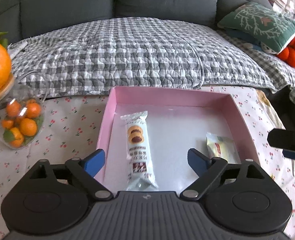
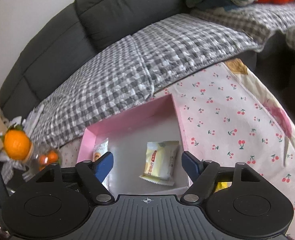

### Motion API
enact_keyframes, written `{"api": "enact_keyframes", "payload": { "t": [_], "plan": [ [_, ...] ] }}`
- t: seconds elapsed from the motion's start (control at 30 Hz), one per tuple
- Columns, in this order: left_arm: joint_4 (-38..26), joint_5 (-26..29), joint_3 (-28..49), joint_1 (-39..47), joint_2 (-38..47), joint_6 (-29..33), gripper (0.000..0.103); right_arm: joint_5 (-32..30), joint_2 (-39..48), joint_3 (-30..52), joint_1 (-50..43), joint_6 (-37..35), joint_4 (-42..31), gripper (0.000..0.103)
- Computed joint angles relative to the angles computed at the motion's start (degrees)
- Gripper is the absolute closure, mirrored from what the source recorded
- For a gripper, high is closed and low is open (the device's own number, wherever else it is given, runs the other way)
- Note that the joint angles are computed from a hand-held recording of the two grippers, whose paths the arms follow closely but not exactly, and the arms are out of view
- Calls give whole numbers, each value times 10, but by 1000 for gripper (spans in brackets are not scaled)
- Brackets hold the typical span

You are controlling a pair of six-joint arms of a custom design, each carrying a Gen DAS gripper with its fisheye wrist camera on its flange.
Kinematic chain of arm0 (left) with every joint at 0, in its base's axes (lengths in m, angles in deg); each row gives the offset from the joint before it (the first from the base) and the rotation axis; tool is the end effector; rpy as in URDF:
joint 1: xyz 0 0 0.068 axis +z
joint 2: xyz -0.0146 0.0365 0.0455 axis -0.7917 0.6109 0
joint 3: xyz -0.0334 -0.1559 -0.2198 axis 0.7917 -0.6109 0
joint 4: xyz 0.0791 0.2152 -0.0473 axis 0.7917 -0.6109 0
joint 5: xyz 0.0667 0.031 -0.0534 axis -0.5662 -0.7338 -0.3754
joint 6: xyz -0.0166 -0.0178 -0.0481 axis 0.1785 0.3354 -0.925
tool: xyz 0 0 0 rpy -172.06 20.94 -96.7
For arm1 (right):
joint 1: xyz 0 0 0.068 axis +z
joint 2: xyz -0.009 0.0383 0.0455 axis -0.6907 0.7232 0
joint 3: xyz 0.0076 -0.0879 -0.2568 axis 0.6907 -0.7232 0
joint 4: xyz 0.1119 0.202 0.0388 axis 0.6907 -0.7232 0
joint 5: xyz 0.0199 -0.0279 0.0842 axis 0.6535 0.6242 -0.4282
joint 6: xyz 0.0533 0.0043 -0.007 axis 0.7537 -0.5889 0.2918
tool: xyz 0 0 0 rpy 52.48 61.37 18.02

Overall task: Organize snacks
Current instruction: 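Carry both snacks into the pink box and open both tools, then move both tools back over the pile toward the red candy packets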

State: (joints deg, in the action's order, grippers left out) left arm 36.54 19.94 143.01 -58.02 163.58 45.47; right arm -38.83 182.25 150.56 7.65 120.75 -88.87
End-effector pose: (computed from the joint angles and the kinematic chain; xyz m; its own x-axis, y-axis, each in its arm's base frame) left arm 0.3478 -0.0445 0.1586 -0.6742 0.3441 -0.6534 0.4808 0.8761 -0.0348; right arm 0.2345 0.2625 0.1989 -0.5494 0.6482 -0.5272 0.4348 0.7606 0.4821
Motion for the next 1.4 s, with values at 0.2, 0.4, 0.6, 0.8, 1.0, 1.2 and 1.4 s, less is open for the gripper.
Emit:
{"api": "enact_keyframes", "payload": {
  "t": [0.2, 0.4, 0.6, 0.8, 1.0, 1.2, 1.4],
  "plan": [
    [-19, 18, -33, 30, -42, 15, 8, 6, -4, 25, 22, 18, -56, 18],
    [-47, 33, -62, 61, -89, 40, 3, 14, -10, 46, 46, 38, -111, 14],
    [-61, 37, -101, 92, -136, 71, 1, 28, -6, 78, 77, 35, -172, 13],
    [-63, 85, -132, 141, -149, 99, 1, 41, 1, 98, 107, 25, -210, 13],
    [-65, 94, -153, 164, -155, 150, 1, 42, 10, 93, 136, -2, -239, 10],
    [-49, 113, -178, 200, -160, 208, 1, 39, 0, 52, 164, -4, -233, 10],
    [-119, 156, -167, 246, -146, 273, 1, 6, -25, -4, 183, 8, -171, 10]
  ]
}}
